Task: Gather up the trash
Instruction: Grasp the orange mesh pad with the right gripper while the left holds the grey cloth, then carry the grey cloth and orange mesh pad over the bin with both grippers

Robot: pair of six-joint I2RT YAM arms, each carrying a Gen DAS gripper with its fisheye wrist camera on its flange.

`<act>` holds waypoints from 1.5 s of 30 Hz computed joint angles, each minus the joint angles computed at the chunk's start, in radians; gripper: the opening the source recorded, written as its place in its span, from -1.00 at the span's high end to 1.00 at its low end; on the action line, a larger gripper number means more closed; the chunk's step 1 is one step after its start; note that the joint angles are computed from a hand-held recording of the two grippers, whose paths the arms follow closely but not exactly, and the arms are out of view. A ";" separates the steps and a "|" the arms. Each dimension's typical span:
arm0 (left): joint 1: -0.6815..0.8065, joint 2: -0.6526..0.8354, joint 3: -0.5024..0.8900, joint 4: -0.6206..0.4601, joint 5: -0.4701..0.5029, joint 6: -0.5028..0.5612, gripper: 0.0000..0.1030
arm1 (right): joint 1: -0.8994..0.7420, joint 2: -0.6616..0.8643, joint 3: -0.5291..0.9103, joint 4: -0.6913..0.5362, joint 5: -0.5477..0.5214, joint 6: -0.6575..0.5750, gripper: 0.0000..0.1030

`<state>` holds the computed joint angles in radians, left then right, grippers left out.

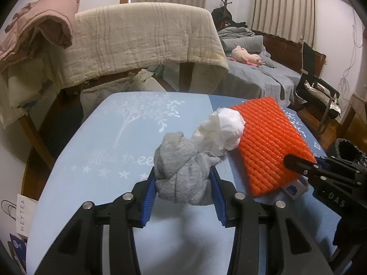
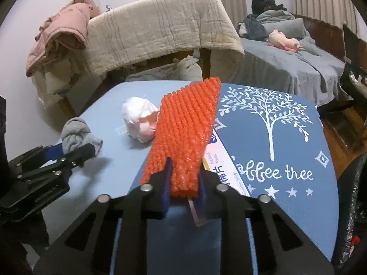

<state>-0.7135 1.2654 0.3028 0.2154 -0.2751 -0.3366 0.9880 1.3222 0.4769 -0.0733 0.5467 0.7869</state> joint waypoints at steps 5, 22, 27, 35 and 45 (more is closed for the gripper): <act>-0.030 -0.049 0.010 -0.037 -0.026 -0.005 0.15 | 0.035 -0.063 -0.002 -0.048 0.020 0.007 0.75; -0.232 -0.191 0.086 -0.218 -0.181 -0.082 0.15 | 0.194 -0.291 0.025 -0.361 0.173 0.200 0.75; -0.298 -0.206 0.110 -0.252 -0.225 -0.107 0.15 | 0.265 -0.344 0.051 -0.493 0.242 0.281 0.75; -0.429 -0.197 0.171 -0.292 -0.292 -0.143 0.15 | 0.432 -0.405 0.112 -0.805 0.373 0.533 0.75; -0.584 -0.094 0.258 -0.282 -0.358 -0.187 0.15 | 0.747 -0.335 0.187 -1.393 0.429 1.230 0.75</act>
<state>-1.2972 1.1710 0.5610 -0.0662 -0.6329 -0.5232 1.7353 0.9876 0.6638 -1.4666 0.9756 2.0168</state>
